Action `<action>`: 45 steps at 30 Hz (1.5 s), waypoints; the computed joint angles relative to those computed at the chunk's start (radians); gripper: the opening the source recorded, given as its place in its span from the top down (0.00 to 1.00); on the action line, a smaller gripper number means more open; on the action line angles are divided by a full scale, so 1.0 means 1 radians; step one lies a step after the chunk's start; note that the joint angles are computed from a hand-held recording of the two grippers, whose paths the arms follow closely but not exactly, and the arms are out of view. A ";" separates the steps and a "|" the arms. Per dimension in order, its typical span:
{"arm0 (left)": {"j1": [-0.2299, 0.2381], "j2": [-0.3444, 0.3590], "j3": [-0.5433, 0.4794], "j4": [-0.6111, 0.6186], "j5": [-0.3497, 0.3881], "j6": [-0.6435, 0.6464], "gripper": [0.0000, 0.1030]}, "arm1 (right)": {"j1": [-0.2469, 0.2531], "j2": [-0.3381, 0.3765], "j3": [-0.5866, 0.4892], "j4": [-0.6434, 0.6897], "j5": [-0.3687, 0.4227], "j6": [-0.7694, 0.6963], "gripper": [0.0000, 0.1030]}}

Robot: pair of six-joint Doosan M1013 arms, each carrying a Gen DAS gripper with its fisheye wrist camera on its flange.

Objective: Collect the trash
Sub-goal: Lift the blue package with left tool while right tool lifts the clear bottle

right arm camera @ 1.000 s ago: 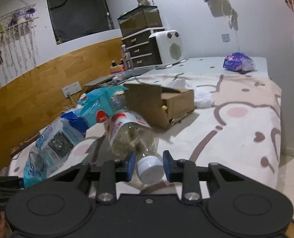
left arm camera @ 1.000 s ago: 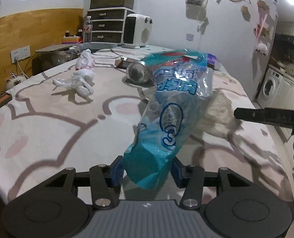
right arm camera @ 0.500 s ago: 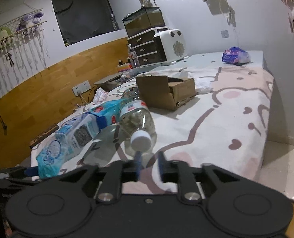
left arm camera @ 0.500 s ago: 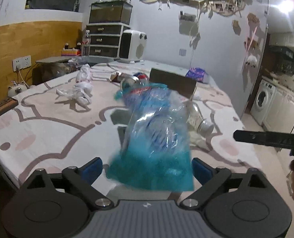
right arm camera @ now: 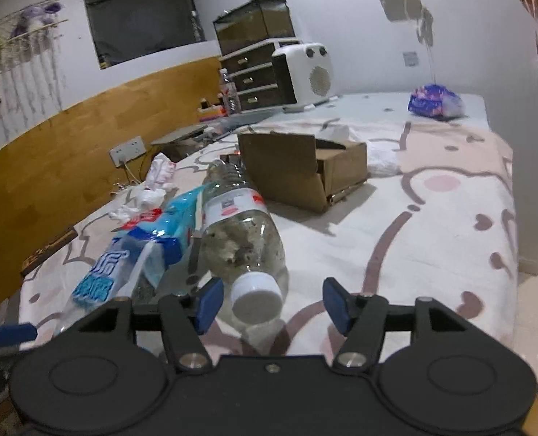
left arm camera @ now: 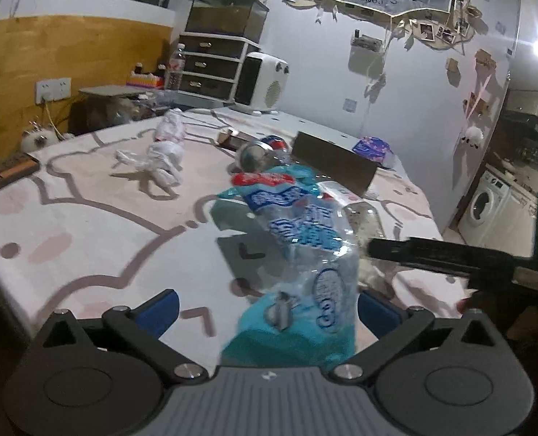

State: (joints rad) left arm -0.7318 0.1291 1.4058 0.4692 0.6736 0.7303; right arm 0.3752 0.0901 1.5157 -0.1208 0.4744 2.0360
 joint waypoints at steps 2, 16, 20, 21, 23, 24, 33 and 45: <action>-0.003 0.014 -0.014 -0.001 0.004 -0.007 0.00 | -0.005 0.010 -0.006 0.054 -0.008 -0.032 0.40; -0.043 0.055 -0.070 0.041 0.141 0.032 0.36 | 0.015 0.003 0.007 0.074 -0.004 -0.034 0.64; -0.050 0.049 -0.069 0.043 0.150 0.029 0.56 | 0.028 -0.032 0.041 0.023 0.001 0.026 0.65; -0.052 0.048 -0.068 0.047 0.153 0.025 0.58 | 0.033 -0.045 0.054 0.004 0.001 0.052 0.66; -0.058 0.045 -0.063 0.062 0.155 0.007 0.62 | 0.039 -0.066 0.074 -0.027 0.004 0.087 0.66; -0.061 0.042 -0.059 0.070 0.154 -0.003 0.64 | 0.044 -0.079 0.087 -0.047 0.006 0.111 0.66; -0.089 0.011 -0.026 0.096 0.114 -0.061 0.75 | 0.092 -0.177 0.178 -0.278 0.020 0.352 0.67; -0.137 -0.013 -0.014 0.124 0.104 -0.055 0.75 | 0.122 -0.251 0.233 -0.391 0.044 0.450 0.67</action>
